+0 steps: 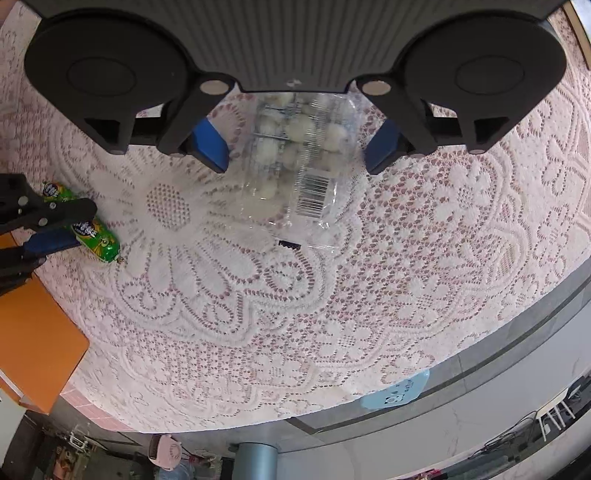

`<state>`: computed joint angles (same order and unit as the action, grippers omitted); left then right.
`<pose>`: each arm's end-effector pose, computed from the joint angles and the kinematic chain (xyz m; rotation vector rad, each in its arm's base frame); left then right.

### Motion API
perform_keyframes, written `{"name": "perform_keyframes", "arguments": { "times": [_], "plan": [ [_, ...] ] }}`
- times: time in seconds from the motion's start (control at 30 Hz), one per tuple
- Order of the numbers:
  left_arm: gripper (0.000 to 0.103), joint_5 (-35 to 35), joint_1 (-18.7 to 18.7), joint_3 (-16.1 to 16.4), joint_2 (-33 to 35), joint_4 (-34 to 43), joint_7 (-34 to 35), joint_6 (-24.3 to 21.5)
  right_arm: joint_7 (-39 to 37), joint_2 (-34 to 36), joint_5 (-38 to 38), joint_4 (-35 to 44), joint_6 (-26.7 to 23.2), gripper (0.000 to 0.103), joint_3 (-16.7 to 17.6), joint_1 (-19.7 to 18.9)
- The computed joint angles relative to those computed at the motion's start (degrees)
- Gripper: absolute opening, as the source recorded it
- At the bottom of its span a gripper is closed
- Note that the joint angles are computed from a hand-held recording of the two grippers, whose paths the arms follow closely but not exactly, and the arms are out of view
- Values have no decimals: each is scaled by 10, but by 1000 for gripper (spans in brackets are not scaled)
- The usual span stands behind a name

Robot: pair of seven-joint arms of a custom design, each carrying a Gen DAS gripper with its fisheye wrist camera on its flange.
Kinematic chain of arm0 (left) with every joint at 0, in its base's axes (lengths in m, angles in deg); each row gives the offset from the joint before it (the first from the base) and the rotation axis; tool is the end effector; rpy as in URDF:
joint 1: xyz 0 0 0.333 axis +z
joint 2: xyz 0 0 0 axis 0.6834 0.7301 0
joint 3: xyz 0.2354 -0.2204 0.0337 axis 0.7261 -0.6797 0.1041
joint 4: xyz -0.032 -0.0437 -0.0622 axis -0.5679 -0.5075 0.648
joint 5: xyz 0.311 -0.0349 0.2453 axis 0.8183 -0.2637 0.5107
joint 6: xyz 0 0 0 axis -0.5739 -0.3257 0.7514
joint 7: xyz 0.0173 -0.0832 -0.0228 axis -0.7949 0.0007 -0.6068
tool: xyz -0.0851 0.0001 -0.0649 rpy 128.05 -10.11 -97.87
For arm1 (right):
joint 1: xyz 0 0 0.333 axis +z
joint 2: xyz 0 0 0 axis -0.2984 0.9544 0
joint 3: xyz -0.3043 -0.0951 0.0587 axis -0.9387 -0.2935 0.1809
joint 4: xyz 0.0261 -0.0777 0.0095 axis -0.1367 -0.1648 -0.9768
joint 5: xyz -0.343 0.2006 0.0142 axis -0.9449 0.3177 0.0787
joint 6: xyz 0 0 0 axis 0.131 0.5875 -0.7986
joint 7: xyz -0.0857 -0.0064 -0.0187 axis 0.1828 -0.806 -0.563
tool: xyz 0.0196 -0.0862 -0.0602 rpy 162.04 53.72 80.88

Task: Organize snacks
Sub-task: 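Grasp the clear egg-snack packet with the left tool while the right tool grasps the green tube snack, then carry the egg-snack packet and green tube snack over the orange box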

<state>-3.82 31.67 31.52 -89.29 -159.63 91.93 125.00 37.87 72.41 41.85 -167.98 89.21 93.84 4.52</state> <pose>0.5153 -0.1950 0.4706 -1.1453 2.6915 -0.5641 0.4486 0.2907 0.4529 -1.9420 1.8799 -0.2520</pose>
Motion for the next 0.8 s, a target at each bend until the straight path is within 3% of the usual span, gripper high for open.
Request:
{"name": "perform_keyframes", "arguments": {
  "times": [0.07, 0.3, 0.57, 0.8],
  "plan": [
    [69, 14, -2, -5, -10, -9, -14, 12, 2, -1, -2, -1, -1, 21, 0, 0],
    [64, 75, -7, -14, -28, -37, -138, 48, -3, -36, 22, -19, -24, 21, 5, 9],
    [63, 87, -21, -1, -97, -99, -247, 83, -23, -129, 83, -89, -32, 21, 18, 23],
    [63, 52, -61, 30, -204, -154, -280, 64, -29, -229, 131, -148, -70, 21, 39, 37]
  ]
}}
